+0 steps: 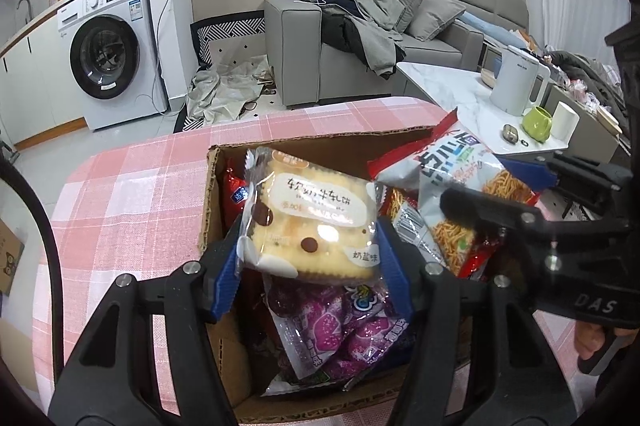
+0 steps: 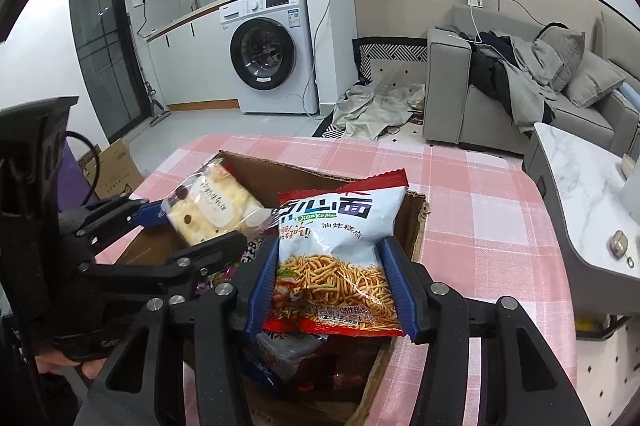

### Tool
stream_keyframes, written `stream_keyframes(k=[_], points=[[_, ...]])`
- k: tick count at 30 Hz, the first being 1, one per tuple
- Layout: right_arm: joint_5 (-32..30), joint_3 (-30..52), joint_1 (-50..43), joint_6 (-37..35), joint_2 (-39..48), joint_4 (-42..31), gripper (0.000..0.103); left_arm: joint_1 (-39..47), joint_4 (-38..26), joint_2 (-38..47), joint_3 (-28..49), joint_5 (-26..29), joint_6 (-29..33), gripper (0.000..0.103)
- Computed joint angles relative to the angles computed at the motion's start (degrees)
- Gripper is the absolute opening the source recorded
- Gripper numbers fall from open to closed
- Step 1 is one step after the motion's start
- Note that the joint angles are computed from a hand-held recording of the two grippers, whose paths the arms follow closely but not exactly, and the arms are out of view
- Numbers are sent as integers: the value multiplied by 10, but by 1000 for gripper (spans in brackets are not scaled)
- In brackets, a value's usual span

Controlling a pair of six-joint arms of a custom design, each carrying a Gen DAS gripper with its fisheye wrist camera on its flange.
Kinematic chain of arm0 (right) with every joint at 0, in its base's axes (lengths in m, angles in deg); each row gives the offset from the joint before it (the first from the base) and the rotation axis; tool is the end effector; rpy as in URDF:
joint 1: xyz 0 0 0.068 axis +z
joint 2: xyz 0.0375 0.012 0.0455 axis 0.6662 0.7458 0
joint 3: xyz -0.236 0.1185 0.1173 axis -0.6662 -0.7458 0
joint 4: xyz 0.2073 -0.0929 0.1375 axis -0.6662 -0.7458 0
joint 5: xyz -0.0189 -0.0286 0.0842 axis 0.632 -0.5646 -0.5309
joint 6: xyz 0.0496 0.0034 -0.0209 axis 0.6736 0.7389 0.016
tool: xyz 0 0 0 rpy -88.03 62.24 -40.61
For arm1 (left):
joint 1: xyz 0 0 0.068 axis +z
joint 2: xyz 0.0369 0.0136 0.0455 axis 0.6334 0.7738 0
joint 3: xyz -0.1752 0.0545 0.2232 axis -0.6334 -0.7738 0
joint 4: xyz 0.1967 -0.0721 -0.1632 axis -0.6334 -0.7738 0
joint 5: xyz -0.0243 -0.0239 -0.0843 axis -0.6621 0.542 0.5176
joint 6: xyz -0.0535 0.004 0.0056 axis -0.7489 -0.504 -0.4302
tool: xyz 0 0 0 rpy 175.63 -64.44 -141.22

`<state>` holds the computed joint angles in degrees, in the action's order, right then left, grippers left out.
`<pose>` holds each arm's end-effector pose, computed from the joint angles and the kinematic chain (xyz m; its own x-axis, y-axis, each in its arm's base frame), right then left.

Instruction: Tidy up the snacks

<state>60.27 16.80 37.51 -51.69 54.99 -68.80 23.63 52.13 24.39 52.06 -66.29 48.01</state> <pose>0.2943 -0.0049 0.2843 -0.6099 -0.2772 -0.7424 -0.5069 0.8565 0.0966 0.2807 -0.0745 0.2621 -0.6579 0.0215 -0.7528 0.0840 0.9955 -0.0449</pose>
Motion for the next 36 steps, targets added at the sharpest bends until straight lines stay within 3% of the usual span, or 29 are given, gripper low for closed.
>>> stream_keyframes(k=[4,7,10,15,17,19,30,36], points=[[-26,0,-16,-20,-12,-17,75,7,-5,-5,2,19,-7,60],[-31,-4,-26,-38,-28,-27,82,12,-8,-16,-3,29,-10,65],[-34,-8,-40,-48,-45,-37,91,19,-10,-43,-16,42,-12,81],[-73,-16,-84,-54,-66,-47,102,22,-20,-102,-46,46,-19,87],[-97,-24,-105,-58,-77,-52,103,25,-27,-131,-59,45,-24,91],[-120,-33,-124,-64,-88,-57,103,26,-40,-160,-71,43,-31,102],[-253,-101,-227,-126,-167,-92,103,0,-102,-342,-140,-5,-46,102],[-282,-120,-267,-178,-204,-150,103,-53,-159,-424,-152,-53,-71,102]])
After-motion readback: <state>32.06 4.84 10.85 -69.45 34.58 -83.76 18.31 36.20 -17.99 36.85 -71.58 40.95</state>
